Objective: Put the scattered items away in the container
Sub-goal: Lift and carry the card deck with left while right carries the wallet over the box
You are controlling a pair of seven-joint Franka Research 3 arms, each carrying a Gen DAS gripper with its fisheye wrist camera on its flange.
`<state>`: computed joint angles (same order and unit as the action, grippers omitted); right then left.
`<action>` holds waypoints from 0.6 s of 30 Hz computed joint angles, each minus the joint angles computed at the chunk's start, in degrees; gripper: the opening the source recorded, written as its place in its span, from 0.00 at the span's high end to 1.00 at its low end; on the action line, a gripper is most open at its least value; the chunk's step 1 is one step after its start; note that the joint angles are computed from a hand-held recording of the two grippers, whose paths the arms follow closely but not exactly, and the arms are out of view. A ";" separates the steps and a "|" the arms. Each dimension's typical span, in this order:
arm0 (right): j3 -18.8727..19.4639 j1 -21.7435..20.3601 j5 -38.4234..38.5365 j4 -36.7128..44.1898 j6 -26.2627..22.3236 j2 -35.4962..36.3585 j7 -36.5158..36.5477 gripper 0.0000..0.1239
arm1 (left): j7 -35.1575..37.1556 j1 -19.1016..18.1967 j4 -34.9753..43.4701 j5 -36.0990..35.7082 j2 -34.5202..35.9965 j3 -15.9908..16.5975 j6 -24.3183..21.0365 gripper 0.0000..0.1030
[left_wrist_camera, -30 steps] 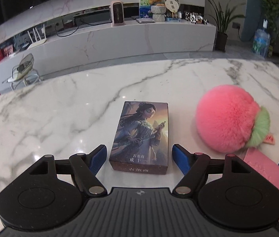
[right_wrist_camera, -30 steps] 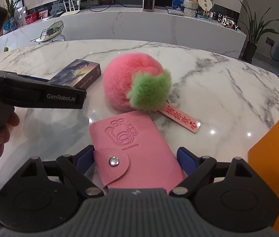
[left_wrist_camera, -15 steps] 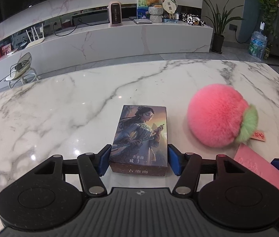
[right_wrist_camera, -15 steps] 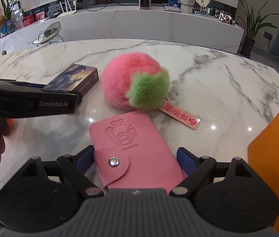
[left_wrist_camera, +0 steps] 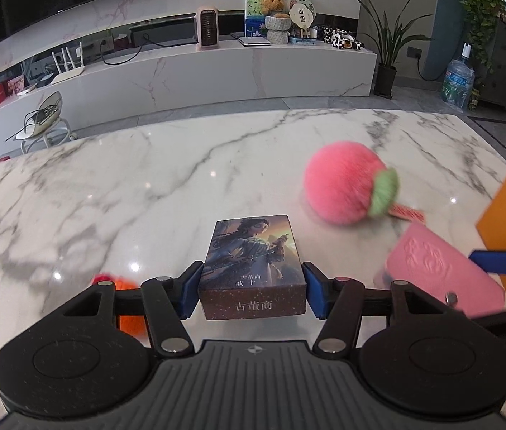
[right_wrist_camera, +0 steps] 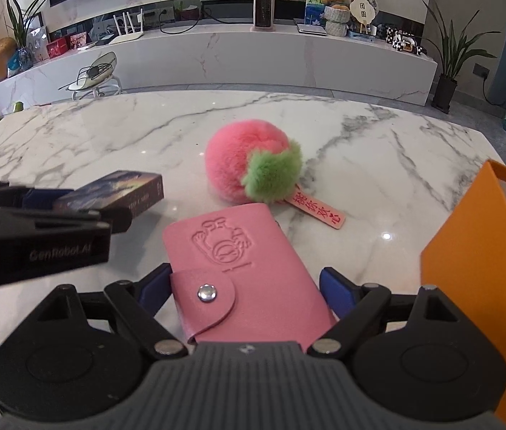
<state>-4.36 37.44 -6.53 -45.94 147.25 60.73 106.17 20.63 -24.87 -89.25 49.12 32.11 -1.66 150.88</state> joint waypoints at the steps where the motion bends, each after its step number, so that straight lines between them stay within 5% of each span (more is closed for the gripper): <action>1: -0.17 0.30 -0.26 -4.15 1.79 -2.48 0.23 0.29 | -0.94 -0.29 -1.58 0.28 -1.29 0.07 0.25 0.35; 12: -3.28 4.13 -4.59 -34.18 15.38 -21.71 4.79 0.29 | -10.66 -1.60 -11.83 8.49 -12.66 -3.14 -2.99 0.35; 18: -8.52 8.36 -9.80 -45.39 22.13 -29.82 11.29 0.29 | -13.90 -2.07 -12.79 13.68 -15.98 -5.89 -6.10 0.35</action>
